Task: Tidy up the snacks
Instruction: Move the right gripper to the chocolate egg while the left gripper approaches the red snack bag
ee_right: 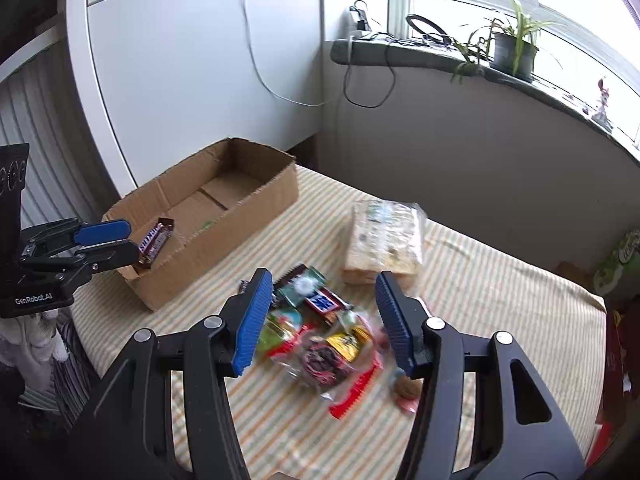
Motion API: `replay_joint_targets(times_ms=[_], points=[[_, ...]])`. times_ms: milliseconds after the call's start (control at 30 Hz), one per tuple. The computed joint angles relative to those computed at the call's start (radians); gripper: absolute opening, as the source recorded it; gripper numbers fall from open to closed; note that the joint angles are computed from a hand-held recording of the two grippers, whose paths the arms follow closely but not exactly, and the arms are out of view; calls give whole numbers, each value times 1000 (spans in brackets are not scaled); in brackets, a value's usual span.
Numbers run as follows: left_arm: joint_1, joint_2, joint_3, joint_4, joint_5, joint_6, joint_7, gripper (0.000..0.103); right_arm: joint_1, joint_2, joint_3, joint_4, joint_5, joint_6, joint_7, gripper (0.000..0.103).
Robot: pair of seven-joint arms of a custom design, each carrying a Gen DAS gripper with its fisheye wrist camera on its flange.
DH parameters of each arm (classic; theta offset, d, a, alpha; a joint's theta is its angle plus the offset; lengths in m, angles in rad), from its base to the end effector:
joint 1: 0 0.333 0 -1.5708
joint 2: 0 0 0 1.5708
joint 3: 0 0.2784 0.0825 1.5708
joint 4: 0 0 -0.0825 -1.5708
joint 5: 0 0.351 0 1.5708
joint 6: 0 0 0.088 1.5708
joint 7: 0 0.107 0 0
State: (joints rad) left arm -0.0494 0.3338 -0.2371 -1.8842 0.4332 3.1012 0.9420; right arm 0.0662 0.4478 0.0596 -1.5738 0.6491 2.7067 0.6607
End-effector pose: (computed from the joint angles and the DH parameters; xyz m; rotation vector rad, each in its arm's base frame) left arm 0.6009 -0.1980 0.4250 -1.7489 1.8073 -1.0682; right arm 0.6774 0.0578 0.4359 -2.0730 1.2000 -0.5275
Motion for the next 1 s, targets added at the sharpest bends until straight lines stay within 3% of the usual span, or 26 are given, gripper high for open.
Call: replay_joint_targets(times_ms=[200, 433, 667, 733, 800, 900, 1000], points=[[30, 71, -110, 66, -65, -37, 99, 52, -40, -16, -39, -40, -6, -1, 23, 57], [2, 149, -158, 157, -121, -100, 188, 52, -80, 1, -50, -48, -16, -25, 16, 58], [-21, 231, -206, 263, -187, -179, 306, 53, -106, 34, -24, -27, 0, -86, -58, 58], [-55, 249, -183, 296, -187, -195, 317, 61, -101, 50, -26, -15, -8, -98, -74, 57], [-84, 276, -163, 342, -187, -220, 322, 62, -95, 68, -30, 1, -22, -107, -83, 57], [-139, 322, -115, 420, -171, -258, 309, 62, -92, 104, -38, 43, -46, -145, -79, 44], [-173, 365, -84, 490, -158, -295, 305, 62, -92, 137, -42, 83, -64, -165, -70, 41]])
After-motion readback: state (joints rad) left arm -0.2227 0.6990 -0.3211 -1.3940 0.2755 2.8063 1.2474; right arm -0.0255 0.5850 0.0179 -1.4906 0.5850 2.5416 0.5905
